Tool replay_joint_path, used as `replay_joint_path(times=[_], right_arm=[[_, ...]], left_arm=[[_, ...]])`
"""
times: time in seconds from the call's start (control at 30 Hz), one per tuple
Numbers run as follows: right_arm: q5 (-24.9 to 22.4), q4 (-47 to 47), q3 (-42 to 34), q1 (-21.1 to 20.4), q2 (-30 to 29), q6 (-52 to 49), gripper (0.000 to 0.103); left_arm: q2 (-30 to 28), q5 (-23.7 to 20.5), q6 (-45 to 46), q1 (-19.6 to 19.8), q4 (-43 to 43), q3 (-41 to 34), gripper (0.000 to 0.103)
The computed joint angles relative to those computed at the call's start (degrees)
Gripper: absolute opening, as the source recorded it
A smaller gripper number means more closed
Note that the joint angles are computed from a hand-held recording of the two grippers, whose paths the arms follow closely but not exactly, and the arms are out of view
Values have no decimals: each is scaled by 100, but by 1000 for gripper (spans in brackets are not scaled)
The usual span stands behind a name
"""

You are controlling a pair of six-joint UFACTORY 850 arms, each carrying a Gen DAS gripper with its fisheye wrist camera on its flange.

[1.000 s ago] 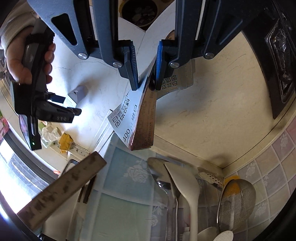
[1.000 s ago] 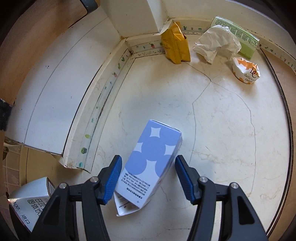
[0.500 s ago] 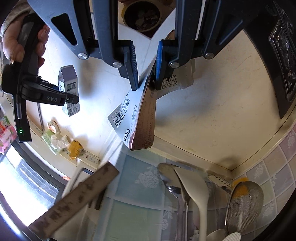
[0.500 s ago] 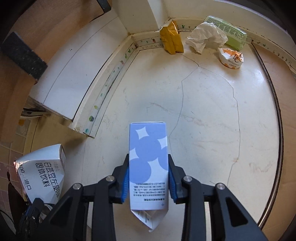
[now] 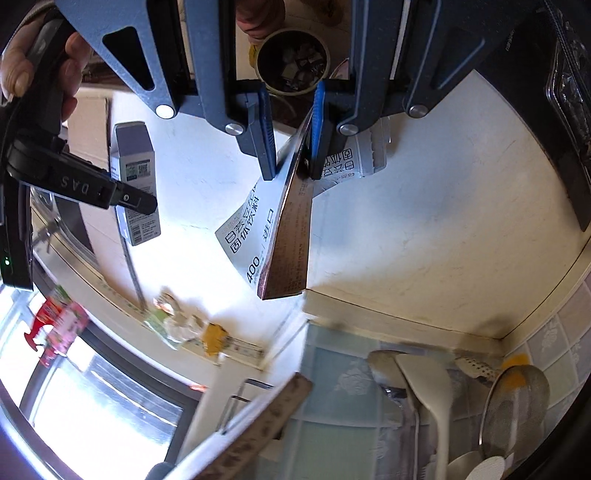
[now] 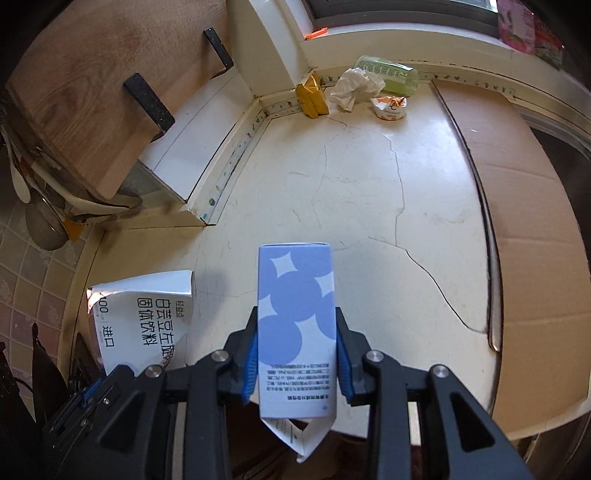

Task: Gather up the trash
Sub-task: 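Carry both cartons down over the black bin with both tools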

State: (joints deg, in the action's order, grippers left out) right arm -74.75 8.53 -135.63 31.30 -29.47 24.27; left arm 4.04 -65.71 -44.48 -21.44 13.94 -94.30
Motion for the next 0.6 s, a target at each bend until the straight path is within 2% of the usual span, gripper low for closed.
replay_joint_path(times=[0.13, 0.23, 0.6], right_arm=[[400, -177, 1124, 111, 816, 189, 34], [467, -259, 1661, 190, 1258, 271, 34], [457, -13, 3020, 322, 2370, -71, 34]], left_arm=[[88, 24, 139, -231, -100, 13, 15], [112, -12, 225, -429, -168, -20, 15], [355, -139, -20, -1200, -168, 223, 15]])
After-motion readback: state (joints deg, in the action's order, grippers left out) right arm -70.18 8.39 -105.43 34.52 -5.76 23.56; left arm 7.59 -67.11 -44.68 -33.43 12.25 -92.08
